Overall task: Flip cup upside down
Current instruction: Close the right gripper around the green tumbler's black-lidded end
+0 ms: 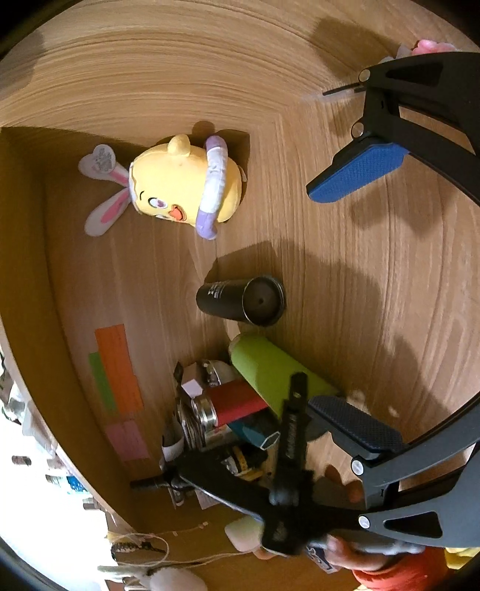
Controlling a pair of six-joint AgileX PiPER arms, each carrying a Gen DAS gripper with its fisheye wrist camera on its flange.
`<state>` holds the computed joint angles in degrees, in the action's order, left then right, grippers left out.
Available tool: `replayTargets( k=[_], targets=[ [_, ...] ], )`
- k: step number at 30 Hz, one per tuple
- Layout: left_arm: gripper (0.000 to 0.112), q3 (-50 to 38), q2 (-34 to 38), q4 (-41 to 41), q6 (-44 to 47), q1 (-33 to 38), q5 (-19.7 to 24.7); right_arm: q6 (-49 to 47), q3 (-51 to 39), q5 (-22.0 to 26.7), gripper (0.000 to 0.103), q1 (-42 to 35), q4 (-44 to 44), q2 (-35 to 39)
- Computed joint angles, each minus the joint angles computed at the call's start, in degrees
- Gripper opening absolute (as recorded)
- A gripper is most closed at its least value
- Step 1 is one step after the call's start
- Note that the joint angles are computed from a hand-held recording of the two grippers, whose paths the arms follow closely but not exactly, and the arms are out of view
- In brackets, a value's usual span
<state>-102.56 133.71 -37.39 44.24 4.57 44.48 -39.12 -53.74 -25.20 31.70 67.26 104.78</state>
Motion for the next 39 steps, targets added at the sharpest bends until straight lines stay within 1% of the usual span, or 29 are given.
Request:
replayTargets(
  k=[1,4,5,8,13,16,18,20,21,23,26,28,30,32,34,36,37,39],
  targets=[
    [0.065,2.4,-1.2,-0.7,1.7,0.2,-1.1,-0.1,0.2,-0.2,0.103,0.3,0.1,-0.2],
    [0.065,14.0,-7.2,-5.3,10.7,1.8,-5.9,-0.4,1.0,-1.2,0.103,1.8,0.7,-0.9],
    [0.065,15.5,-7.8,-5.8,11.7,1.5,-7.0,-0.8,1.2,-1.6,0.103,2.5,1.2,-1.1],
    [0.065,24.6,-12.5,-10.9,20.2,2.9,-10.4,-1.1,1.9,-2.6,0.103,4.1,2.0,-1.6],
    [0.065,34.9,-17.8,-18.8,31.4,5.2,-12.4,-2.7,2.0,-3.8,0.103,6.3,3.7,-1.9],
    [0.065,38.5,-19.6,-21.9,35.7,6.1,-12.6,-3.7,1.8,-4.8,0.103,7.9,4.7,-1.8],
    [0.065,38.8,-19.9,-21.4,36.1,6.5,-11.5,-4.6,1.2,-5.1,0.103,8.7,5.6,-1.5],
    [0.065,38.2,-20.0,-20.9,35.6,7.3,-9.2,-5.4,0.7,-5.5,0.103,9.5,6.3,-1.3],
    [0.065,38.2,-20.4,-21.7,36.9,8.2,-7.7,-5.8,0.5,-5.7,0.103,9.8,6.7,-1.2],
    [0.065,39.5,-22.0,-24.7,40.9,10.1,-6.4,-6.4,0.0,-5.8,0.103,10.2,7.1,-1.0],
    [0.065,41.3,-24.4,-30.0,48.3,14.5,-3.6,-8.0,-1.5,-4.6,0.103,10.7,8.0,-0.2],
    [0.065,41.1,-24.7,-32.0,51.0,17.9,-2.0,-8.6,-2.6,-3.6,0.103,11.0,8.0,0.8],
    [0.066,40.4,-24.1,-34.5,53.5,20.5,-2.9,-10.0,-4.4,-2.7,0.103,11.8,8.7,2.5],
    [0.067,38.6,-22.5,-34.6,53.4,21.6,-4.8,-11.8,-6.2,-2.1,0.103,12.5,9.6,4.1],
    [0.067,35.3,-19.5,-30.3,49.1,21.7,-6.2,-13.7,-8.4,-0.8,0.103,13.0,10.8,6.1],
    [0.067,33.9,-17.4,-27.8,48.1,21.2,-8.1,-14.2,-10.1,0.9,0.103,13.0,11.2,7.6],
    [0.067,34.6,-17.1,-28.9,50.3,21.0,-9.9,-14.6,-11.0,1.9,0.103,13.0,11.8,8.4],
    [0.067,36.1,-17.2,-32.5,55.4,21.3,-11.8,-15.5,-13.1,3.4,0.103,13.2,13.0,10.2]
  ],
)
